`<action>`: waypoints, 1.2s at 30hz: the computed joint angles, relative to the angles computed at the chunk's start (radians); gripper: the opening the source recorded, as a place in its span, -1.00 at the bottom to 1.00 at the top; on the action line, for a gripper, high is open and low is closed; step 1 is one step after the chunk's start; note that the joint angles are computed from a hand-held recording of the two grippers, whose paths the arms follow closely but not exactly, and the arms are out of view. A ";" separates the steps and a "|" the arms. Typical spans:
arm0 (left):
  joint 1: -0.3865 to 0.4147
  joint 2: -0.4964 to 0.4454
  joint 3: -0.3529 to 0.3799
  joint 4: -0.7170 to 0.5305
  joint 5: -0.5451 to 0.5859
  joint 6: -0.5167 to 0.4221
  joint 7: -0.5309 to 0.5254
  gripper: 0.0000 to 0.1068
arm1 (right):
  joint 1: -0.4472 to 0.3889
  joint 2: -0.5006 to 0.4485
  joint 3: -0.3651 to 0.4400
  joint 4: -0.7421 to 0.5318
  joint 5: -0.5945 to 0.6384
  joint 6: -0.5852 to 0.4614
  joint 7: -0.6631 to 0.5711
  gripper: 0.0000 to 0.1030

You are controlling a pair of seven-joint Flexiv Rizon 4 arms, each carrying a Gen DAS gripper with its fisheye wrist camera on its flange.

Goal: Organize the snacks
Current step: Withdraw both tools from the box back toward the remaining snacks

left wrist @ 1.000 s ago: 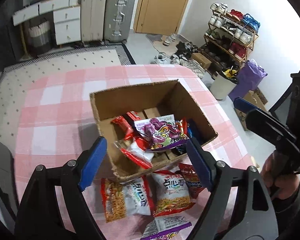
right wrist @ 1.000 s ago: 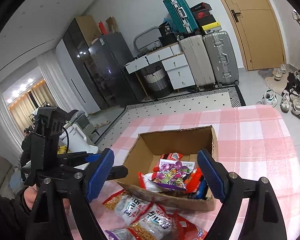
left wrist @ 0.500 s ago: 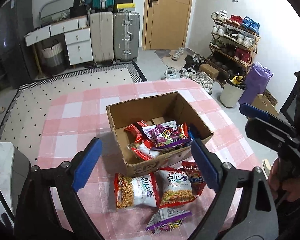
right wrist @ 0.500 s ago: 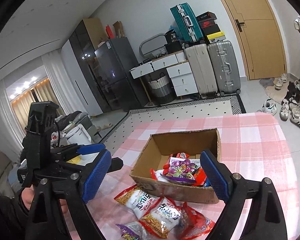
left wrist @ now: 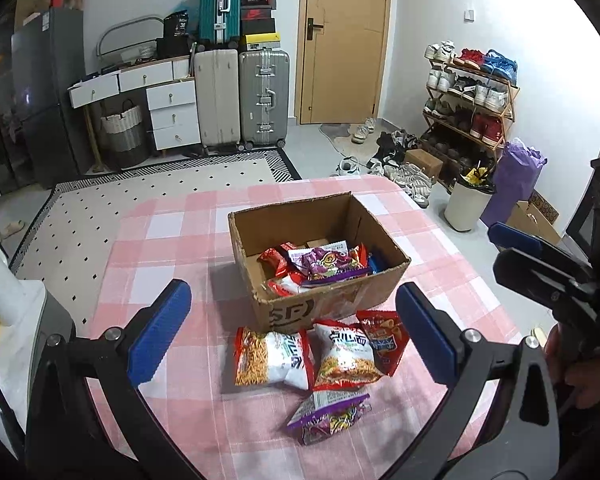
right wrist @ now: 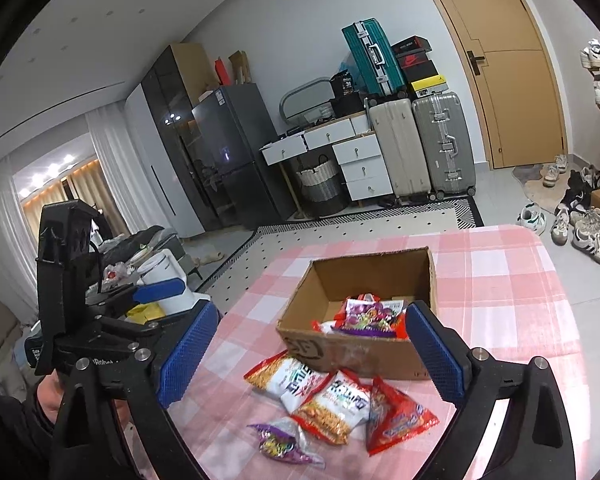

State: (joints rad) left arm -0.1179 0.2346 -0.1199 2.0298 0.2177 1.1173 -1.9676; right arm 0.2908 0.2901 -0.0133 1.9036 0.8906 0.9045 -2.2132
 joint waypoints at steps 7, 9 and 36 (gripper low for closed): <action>-0.005 0.070 -0.009 0.071 -0.002 0.006 -0.038 0.91 | 0.011 0.085 0.040 0.105 -0.071 0.096 0.015 0.91; -0.006 0.091 -0.008 0.099 -0.006 0.017 -0.048 0.91 | 0.028 0.106 0.038 0.132 -0.090 0.118 0.018 0.94; 0.005 -0.039 -0.029 0.352 0.015 0.236 -0.215 0.90 | 0.173 0.201 -0.017 0.429 -0.263 0.283 0.184 0.98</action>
